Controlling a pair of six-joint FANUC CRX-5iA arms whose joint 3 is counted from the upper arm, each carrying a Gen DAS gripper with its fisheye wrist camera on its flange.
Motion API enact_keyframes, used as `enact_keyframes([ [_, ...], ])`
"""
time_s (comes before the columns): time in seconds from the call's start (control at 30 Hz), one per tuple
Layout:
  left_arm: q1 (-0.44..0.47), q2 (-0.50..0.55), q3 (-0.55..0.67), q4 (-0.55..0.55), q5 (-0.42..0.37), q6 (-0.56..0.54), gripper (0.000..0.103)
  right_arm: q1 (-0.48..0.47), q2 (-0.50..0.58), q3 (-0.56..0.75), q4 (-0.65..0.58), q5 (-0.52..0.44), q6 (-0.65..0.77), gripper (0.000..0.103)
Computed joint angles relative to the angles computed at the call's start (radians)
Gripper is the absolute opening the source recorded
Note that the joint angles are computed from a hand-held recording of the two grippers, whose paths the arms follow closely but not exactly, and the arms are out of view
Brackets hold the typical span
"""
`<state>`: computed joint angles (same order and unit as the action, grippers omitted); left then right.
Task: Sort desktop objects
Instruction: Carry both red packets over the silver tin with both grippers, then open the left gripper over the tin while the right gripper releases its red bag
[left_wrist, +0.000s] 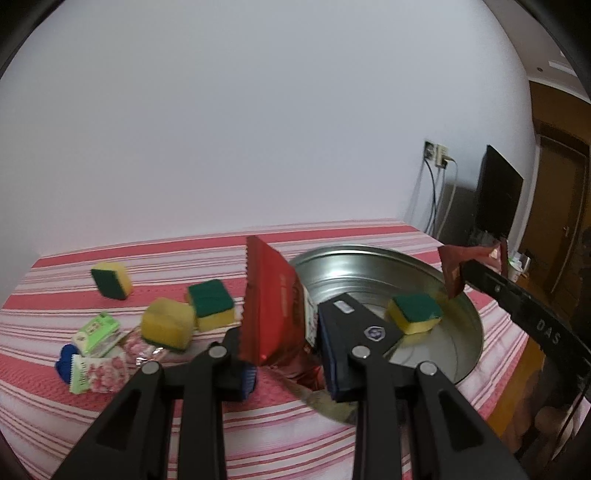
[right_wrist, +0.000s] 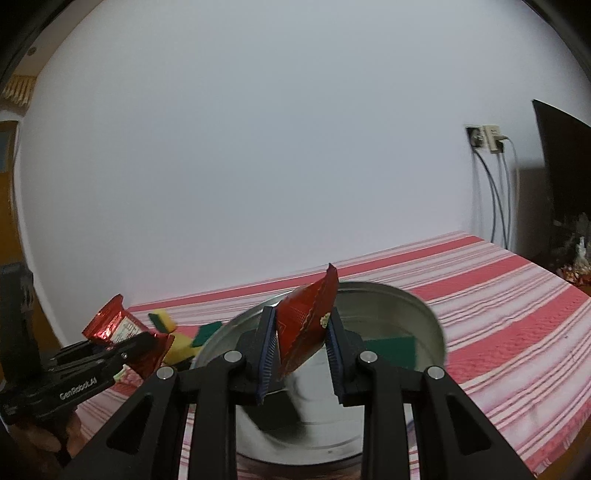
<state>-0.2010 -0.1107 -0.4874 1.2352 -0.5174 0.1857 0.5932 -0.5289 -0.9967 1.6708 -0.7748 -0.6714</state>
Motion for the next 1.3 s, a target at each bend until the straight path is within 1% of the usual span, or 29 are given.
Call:
enact_keyframes([
  [0.03,-0.006,0.005,0.008,-0.011,-0.008,0.004,0.028,0.009,-0.009,-0.001,-0.016,-0.013,0.008,0.029],
  [0.1,-0.024,0.015,0.022,-0.028,-0.013,0.007,0.028,-0.021,-0.013,-0.004,-0.005,0.001,0.005,0.029],
  [0.2,-0.054,0.029,0.038,-0.045,-0.002,0.012,0.028,-0.028,-0.028,-0.005,-0.017,-0.017,0.024,0.029],
  [0.33,-0.078,0.056,0.07,-0.081,-0.017,0.051,0.028,-0.039,-0.045,-0.006,-0.049,-0.025,0.045,0.029],
  [0.5,-0.11,0.077,0.094,-0.106,-0.012,0.071,0.028,-0.091,-0.048,-0.008,-0.052,-0.005,0.068,0.029],
  [0.57,-0.122,0.084,0.104,-0.122,-0.005,0.087,0.028,-0.133,-0.047,-0.005,-0.045,0.03,0.076,0.029],
  [0.67,-0.132,0.108,0.135,-0.175,-0.011,0.144,0.028,-0.161,-0.008,0.031,-0.056,0.049,0.108,0.029],
  [0.7,-0.134,0.118,0.153,-0.208,-0.017,0.175,0.028,-0.169,0.007,0.044,-0.062,0.055,0.119,0.029],
  [0.83,-0.142,0.136,0.182,-0.253,-0.019,0.209,0.028,-0.186,0.052,0.086,-0.085,0.077,0.139,0.029],
  [1.0,-0.145,0.176,0.253,-0.368,-0.051,0.323,0.028,-0.19,0.1,0.131,-0.167,0.106,0.226,0.029],
  [1.07,-0.147,0.193,0.288,-0.435,-0.058,0.389,0.032,-0.208,0.113,0.143,-0.198,0.147,0.258,0.03],
  [1.1,-0.148,0.209,0.322,-0.498,-0.076,0.446,0.041,-0.216,0.12,0.152,-0.229,0.175,0.288,0.032],
  [1.13,-0.149,0.215,0.338,-0.532,-0.085,0.475,0.049,-0.22,0.124,0.159,-0.262,0.198,0.315,0.038],
  [1.17,-0.151,0.218,0.356,-0.59,-0.084,0.525,0.066,-0.224,0.128,0.164,-0.29,0.213,0.325,0.05],
  [1.2,-0.153,0.211,0.353,-0.622,-0.066,0.555,0.076,-0.229,0.122,0.157,-0.279,0.215,0.297,0.057],
  [1.23,-0.154,0.2,0.337,-0.617,-0.037,0.554,0.093,-0.235,0.115,0.149,-0.256,0.216,0.266,0.074],
  [1.27,-0.155,0.182,0.306,-0.595,0.005,0.542,0.102,-0.247,0.102,0.128,-0.183,0.21,0.191,0.082],
  [1.3,-0.158,0.164,0.269,-0.55,0.054,0.507,0.102,-0.252,0.092,0.113,-0.128,0.196,0.137,0.082],
])
